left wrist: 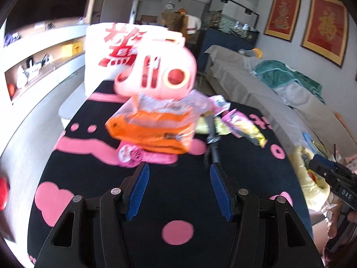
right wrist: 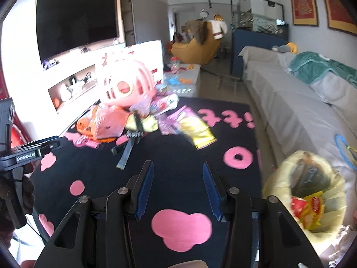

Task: Collect trash
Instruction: 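Move both tools back over the table toward the snack pile, then grasp the pink lollipop card with the left tool while the right tool grasps the black strap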

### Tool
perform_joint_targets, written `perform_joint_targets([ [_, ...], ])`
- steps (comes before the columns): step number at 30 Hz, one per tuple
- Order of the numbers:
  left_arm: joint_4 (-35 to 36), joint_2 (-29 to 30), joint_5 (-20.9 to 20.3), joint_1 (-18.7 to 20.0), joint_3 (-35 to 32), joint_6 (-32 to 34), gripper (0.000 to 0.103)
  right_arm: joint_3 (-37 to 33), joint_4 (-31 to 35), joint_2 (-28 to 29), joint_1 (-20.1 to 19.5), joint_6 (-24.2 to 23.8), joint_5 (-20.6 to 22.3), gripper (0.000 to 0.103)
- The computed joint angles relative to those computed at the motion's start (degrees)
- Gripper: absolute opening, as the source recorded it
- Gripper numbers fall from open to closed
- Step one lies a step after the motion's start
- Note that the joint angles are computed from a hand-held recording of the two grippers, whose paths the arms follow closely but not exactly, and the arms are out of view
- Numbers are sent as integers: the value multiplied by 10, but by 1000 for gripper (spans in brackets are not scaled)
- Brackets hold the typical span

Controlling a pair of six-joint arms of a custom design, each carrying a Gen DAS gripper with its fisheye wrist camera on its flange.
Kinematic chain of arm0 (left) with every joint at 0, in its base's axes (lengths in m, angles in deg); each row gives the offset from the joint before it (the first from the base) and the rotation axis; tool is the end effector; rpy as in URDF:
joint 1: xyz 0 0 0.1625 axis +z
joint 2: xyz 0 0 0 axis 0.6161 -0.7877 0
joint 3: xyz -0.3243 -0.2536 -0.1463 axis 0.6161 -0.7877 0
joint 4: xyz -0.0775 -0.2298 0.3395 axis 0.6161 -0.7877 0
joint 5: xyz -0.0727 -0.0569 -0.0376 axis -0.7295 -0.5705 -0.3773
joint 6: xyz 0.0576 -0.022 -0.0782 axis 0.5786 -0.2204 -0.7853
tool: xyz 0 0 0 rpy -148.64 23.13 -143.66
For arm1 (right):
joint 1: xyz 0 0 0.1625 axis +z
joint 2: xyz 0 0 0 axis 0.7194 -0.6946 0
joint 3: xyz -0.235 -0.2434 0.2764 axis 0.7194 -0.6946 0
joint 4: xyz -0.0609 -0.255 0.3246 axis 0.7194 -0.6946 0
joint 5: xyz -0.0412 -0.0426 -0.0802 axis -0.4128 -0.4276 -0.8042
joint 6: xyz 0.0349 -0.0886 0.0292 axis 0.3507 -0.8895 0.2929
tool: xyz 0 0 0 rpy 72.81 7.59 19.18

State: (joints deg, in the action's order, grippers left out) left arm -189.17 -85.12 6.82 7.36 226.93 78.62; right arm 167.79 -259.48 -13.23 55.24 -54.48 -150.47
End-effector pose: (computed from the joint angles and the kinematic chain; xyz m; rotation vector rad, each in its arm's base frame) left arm -0.1098 -0.3900 0.1404 0.5833 2.5210 -0.9271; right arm 0.1450 -0.3083 0.1435 0.5171 -2.2624 0.9905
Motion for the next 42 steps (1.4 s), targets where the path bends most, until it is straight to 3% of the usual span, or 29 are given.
perform_joint_targets([
  [5,-19,18,-34,39,-11,10,58,-2,18,21,-31,7,16,43],
  [9,-9,16,-92,79,-38,5,58,-2,15,29,-59,11,23,43],
  [11,-6,21,-88,87,-49,9,58,-2,21,25,-71,17,31,43],
  [14,-23,37,-90,103,-68,70,58,-3,30,23,-85,18,39,43],
  [18,26,39,-110,149,-115,125,58,-5,35,25,-95,11,41,43],
  [22,62,42,-139,195,-157,123,58,-10,49,27,-105,14,44,43],
  [26,87,46,-154,215,-172,106,58,-16,62,30,-108,15,41,43],
  [29,121,37,-181,213,-159,114,58,-16,53,35,-110,5,40,43],
  [34,175,5,-215,173,-105,146,58,-17,55,31,-118,2,44,43],
  [39,113,0,-174,126,-69,166,58,-18,60,31,-123,9,49,43],
  [42,96,22,-145,133,-89,149,58,-17,59,36,-121,11,51,43],
])
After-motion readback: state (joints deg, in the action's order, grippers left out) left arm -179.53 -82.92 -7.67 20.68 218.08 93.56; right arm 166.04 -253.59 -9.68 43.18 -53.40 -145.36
